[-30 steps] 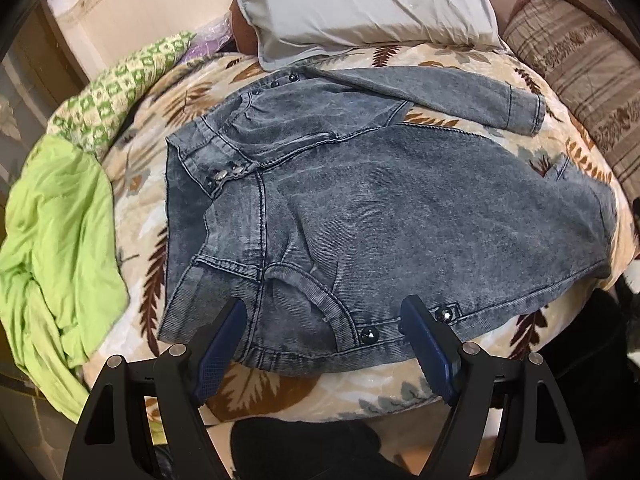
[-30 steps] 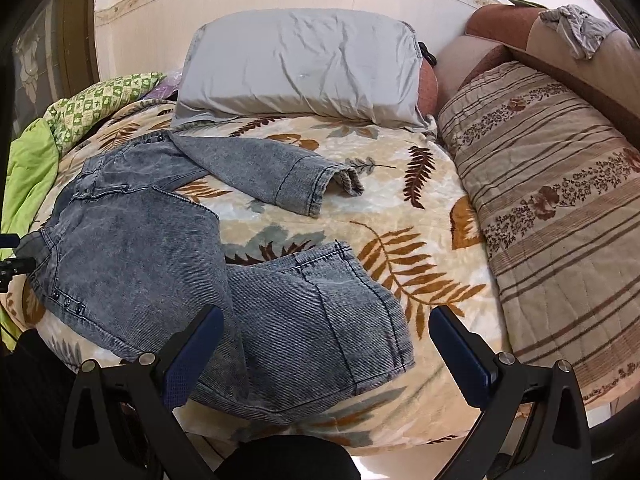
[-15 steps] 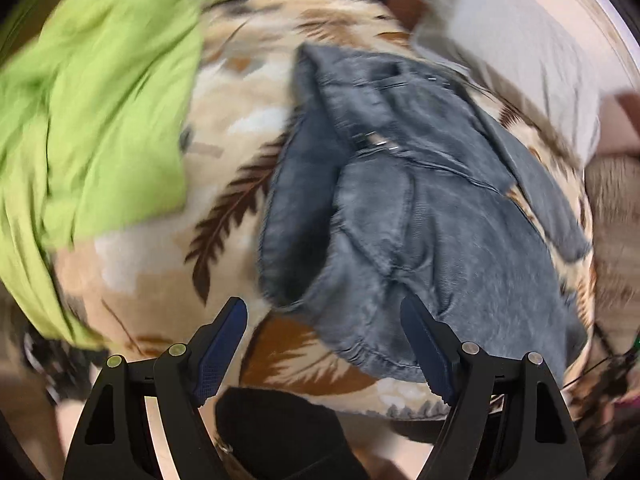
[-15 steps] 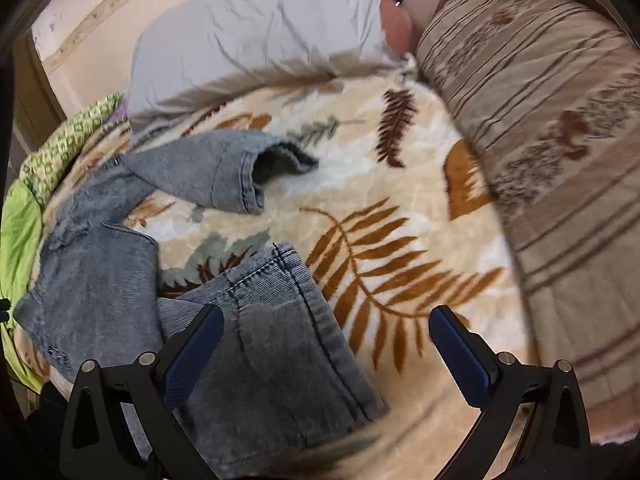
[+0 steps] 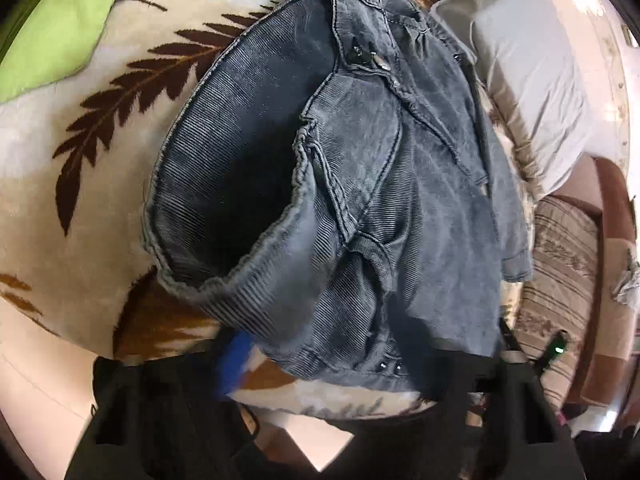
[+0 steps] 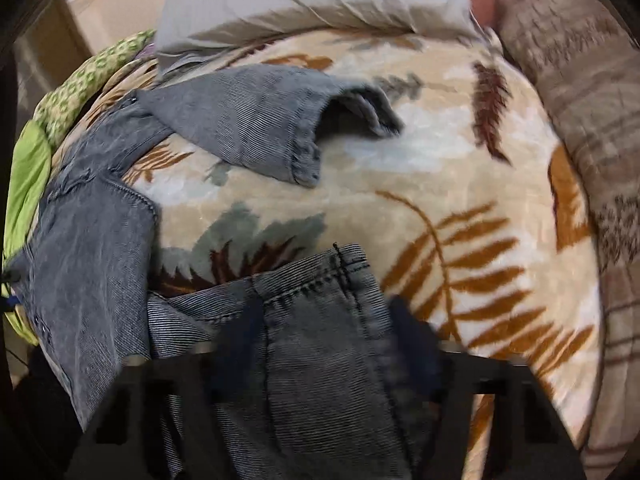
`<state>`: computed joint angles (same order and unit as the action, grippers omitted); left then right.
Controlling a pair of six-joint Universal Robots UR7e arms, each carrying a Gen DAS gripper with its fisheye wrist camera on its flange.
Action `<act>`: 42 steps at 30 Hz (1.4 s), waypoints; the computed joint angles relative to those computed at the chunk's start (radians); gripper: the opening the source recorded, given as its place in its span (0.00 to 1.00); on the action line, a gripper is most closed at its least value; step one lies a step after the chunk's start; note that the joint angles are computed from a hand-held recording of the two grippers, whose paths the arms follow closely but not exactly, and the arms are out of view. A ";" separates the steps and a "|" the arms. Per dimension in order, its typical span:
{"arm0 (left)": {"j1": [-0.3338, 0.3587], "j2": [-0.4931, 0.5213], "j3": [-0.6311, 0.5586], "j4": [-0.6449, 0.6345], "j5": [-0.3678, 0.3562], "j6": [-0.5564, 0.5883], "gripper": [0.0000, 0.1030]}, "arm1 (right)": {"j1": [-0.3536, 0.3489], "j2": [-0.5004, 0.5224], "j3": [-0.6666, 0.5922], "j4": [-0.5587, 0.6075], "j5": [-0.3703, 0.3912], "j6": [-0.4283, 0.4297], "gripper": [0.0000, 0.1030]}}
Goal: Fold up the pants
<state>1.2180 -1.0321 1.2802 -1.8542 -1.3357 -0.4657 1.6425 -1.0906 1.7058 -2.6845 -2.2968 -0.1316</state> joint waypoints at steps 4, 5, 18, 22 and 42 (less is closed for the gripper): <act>-0.009 -0.026 0.030 -0.046 0.005 0.002 0.15 | 0.011 -0.053 0.032 -0.057 0.073 -0.039 0.12; -0.012 -0.034 0.036 -0.065 0.006 0.009 0.15 | 0.023 -0.062 0.036 -0.082 0.061 -0.065 0.10; -0.041 -0.015 0.005 0.030 0.119 0.037 0.17 | -0.067 -0.158 0.084 -0.227 -0.059 0.100 0.36; -0.078 -0.094 0.033 -0.044 0.079 0.161 0.19 | -0.049 -0.184 0.070 -0.239 0.080 0.081 0.64; -0.060 0.333 -0.531 0.153 0.261 0.150 0.46 | -0.064 0.274 -0.721 0.249 0.417 0.065 0.19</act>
